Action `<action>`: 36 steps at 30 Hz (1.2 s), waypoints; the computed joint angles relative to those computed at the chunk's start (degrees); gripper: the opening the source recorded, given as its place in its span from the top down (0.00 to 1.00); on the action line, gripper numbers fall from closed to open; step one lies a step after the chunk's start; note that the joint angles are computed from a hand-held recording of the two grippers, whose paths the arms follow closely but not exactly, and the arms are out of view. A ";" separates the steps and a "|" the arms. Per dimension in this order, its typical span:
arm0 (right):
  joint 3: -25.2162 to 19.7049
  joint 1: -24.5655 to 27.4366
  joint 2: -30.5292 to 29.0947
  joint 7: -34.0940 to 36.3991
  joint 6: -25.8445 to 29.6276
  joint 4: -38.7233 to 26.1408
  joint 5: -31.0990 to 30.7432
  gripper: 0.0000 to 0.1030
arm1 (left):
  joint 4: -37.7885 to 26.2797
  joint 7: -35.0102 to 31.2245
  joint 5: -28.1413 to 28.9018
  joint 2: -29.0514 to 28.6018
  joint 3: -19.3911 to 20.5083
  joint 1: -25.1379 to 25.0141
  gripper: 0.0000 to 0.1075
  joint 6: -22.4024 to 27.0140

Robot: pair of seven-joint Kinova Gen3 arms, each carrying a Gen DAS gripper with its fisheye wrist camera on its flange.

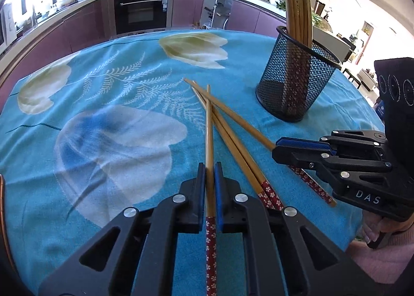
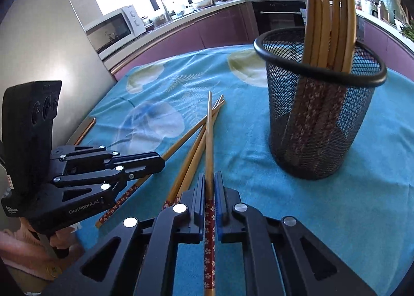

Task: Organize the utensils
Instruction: 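Lift both chopsticks upright toward the mesh cup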

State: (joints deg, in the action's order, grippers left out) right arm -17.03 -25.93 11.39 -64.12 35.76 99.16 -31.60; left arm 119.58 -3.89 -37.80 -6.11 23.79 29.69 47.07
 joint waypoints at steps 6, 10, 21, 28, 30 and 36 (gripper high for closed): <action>0.87 -1.90 0.37 -3.41 0.36 -1.00 4.20 0.91 | -0.49 -4.11 1.67 0.34 -0.90 -0.24 0.92 -0.12; 1.00 -3.08 1.47 -5.83 0.09 -2.43 7.04 0.91 | -0.77 -6.66 2.35 0.54 -1.91 -0.64 0.89 -0.58; 0.36 -2.97 2.89 -7.40 -0.18 -4.13 9.36 0.91 | -1.82 -9.78 2.60 1.72 -2.45 -1.67 0.83 -0.98; 0.06 -2.20 2.39 -6.94 -0.38 -3.73 8.58 0.93 | -2.12 -6.69 1.18 2.28 -2.91 -0.67 0.92 0.00; -0.18 -1.64 2.09 -6.00 -0.38 -3.53 7.76 0.94 | -1.87 -6.11 1.24 1.93 -3.11 -0.60 0.92 -0.30; -0.89 0.72 0.47 -0.71 0.19 -2.88 2.94 0.94 | -1.59 -5.52 0.76 0.11 -2.32 -0.71 0.93 -0.19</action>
State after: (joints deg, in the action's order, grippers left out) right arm -17.92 -25.22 11.86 -64.83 35.96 96.28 -28.66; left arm 117.99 -9.41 -37.04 -6.00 21.47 28.98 46.88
